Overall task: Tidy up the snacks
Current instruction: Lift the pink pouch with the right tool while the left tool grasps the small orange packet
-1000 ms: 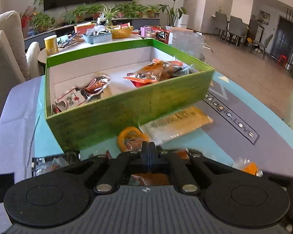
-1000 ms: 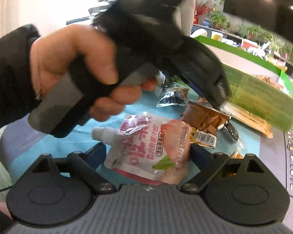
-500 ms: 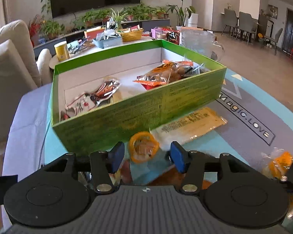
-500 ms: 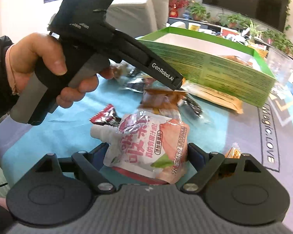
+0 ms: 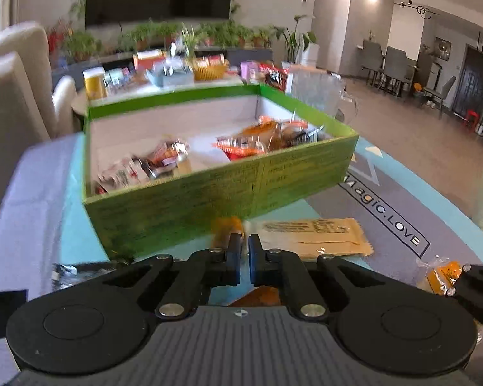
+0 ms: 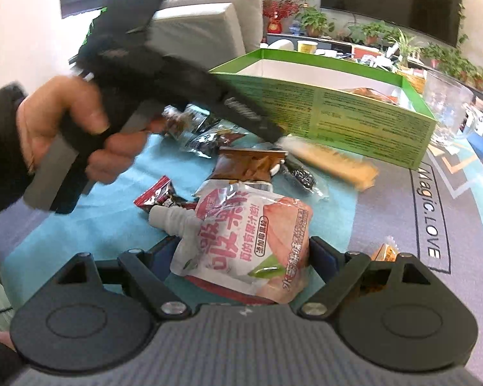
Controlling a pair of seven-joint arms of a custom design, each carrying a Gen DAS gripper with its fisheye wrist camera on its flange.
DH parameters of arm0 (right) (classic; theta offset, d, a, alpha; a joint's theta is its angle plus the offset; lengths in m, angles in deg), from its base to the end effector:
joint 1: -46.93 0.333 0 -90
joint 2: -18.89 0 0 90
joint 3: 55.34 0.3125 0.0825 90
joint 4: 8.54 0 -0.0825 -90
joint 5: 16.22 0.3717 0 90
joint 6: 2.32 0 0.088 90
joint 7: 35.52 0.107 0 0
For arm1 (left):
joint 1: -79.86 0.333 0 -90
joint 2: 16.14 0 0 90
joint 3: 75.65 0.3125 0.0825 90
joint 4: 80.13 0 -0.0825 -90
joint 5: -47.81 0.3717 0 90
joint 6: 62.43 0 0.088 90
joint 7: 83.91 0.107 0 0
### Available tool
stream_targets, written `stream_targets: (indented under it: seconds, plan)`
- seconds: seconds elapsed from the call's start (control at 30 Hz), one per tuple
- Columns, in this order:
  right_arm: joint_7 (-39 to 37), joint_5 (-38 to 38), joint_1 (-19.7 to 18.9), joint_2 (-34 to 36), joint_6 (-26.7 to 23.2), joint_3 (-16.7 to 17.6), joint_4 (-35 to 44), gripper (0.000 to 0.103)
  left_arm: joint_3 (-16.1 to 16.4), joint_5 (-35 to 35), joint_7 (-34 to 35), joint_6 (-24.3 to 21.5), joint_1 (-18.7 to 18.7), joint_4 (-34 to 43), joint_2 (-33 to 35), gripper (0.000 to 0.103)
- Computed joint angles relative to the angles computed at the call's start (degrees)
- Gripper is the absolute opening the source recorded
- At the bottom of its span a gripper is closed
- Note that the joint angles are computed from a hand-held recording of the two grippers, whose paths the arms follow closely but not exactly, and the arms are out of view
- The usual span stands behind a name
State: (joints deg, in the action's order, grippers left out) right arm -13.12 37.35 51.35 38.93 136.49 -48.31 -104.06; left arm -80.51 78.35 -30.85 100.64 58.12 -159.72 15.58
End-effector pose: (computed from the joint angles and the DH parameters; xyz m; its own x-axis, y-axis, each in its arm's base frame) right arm 0.6668 0.1283 0.4520 0.7336 -0.6501 -0.1979 -0.5526 -0.4010 -0.7306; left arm 0.6629 -0.3435 0.4955 -0.2514 -0.9658 0.0633 -0.5812 0.0983 -0.8078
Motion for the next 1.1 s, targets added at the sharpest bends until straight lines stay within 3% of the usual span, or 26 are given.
stream_targets:
  seconds: [0.1, 0.37, 0.53, 0.67, 0.73, 0.8, 0.87, 0.93, 1.07, 1.1]
  plan:
    - [1.4, 1.8, -0.6, 0.0, -0.1, 0.0, 0.5, 0.080, -0.1, 0.4, -0.5, 2.5, 0.2, -2.3, -1.8, 0.005]
    - [4.0, 3.1, -0.8, 0.5, 2.4, 0.0, 1.6, 0.080, 6.0, 8.5, -10.8, 6.6, -3.5, -4.9, -4.9, 0.000]
    - [4.9, 3.4, -1.2, 1.3, 3.0, 0.1, 2.8, 0.080, 5.3, 9.8, -14.0, 8.6, -2.4, -5.8, -5.9, 0.000]
    - [5.1, 4.0, -1.6, 1.8, 3.8, 0.5, 3.7, 0.080, 2.4, 9.1, -9.3, 7.5, -0.4, -5.3, -5.7, 0.001]
    - [5.0, 4.3, -1.8, 2.0, 4.0, 0.6, 4.0, 0.080, 0.3, 7.6, -5.4, 6.3, 0.8, -5.9, -5.9, 0.006]
    - [5.5, 4.1, -1.9, 2.2, 4.0, 0.6, 4.2, 0.080, -2.5, 4.5, -0.4, 5.5, 2.8, -7.8, -6.5, 0.032]
    - [6.0, 3.5, -1.9, 2.4, 4.0, 0.5, 4.4, 0.080, -1.5, 4.1, -0.5, 5.1, 2.1, -9.9, -7.3, 0.042]
    - [6.4, 3.2, -2.0, 2.6, 3.9, 0.5, 4.5, 0.080, -0.6, 3.7, -1.9, 3.4, 1.3, -11.0, -7.6, 0.042]
    - [7.4, 2.2, -2.1, 3.0, 3.7, 0.5, 4.9, 0.080, -4.7, -3.8, 0.5, 2.5, 5.0, -11.1, -6.4, 0.042]
    - [7.4, 2.2, -2.1, 3.0, 3.8, 0.6, 4.9, 0.080, -4.3, -4.3, 0.4, 3.3, 4.9, -10.9, -6.0, 0.044]
